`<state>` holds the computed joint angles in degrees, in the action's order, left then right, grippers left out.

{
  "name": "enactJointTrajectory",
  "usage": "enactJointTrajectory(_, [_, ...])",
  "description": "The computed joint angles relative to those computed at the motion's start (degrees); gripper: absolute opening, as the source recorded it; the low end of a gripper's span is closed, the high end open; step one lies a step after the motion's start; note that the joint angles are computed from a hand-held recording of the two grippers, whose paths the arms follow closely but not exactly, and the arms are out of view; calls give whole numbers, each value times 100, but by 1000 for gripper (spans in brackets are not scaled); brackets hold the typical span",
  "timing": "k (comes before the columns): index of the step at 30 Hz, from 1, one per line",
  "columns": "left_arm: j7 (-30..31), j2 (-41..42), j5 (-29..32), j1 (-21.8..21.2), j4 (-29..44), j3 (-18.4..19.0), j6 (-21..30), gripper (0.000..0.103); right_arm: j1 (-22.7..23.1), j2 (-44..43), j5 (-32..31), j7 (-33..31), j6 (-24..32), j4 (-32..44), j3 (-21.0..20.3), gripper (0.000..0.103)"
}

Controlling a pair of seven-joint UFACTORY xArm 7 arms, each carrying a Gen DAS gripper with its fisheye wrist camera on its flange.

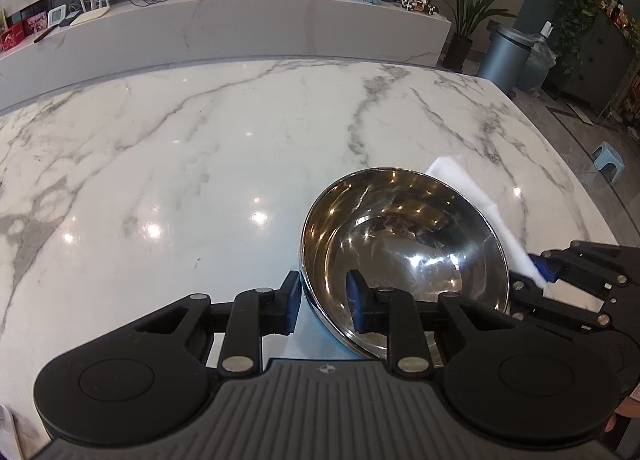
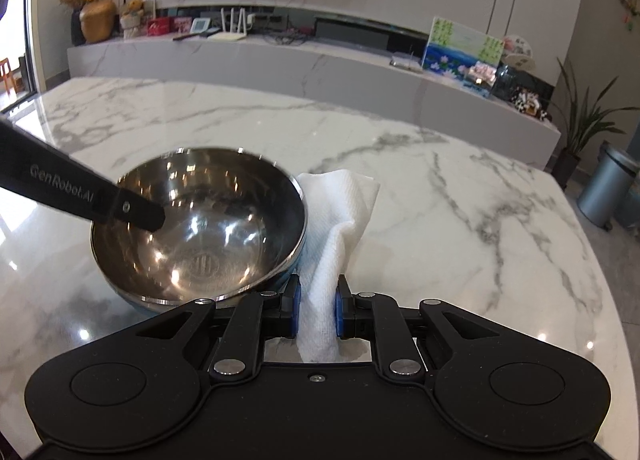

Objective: Clean bowl
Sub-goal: 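Set the bowl upright on the table with the left tool while the right tool holds the cloth beside it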

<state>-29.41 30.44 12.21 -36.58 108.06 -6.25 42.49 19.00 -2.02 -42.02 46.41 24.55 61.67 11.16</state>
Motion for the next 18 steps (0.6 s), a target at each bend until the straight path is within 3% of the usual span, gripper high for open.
enactJointTrajectory(5, [60,-28,-50,48,-80,-25,-46,23,51,40,639,-644,23,-50,-15,13])
enactJointTrajectory(9, [-5,-75,-79,56,-156,-17,-34,24,73,67,742,-741,59,-49,-13,13])
enactJointTrajectory(13, [-100,-83,-116,47,-141,-35,88,42,85,65,721,-709,75,-37,-18,13])
enactJointTrajectory(18, [35,-96,-257,89,-139,-140,204,43,91,48,774,-769,94,-52,-15,13])
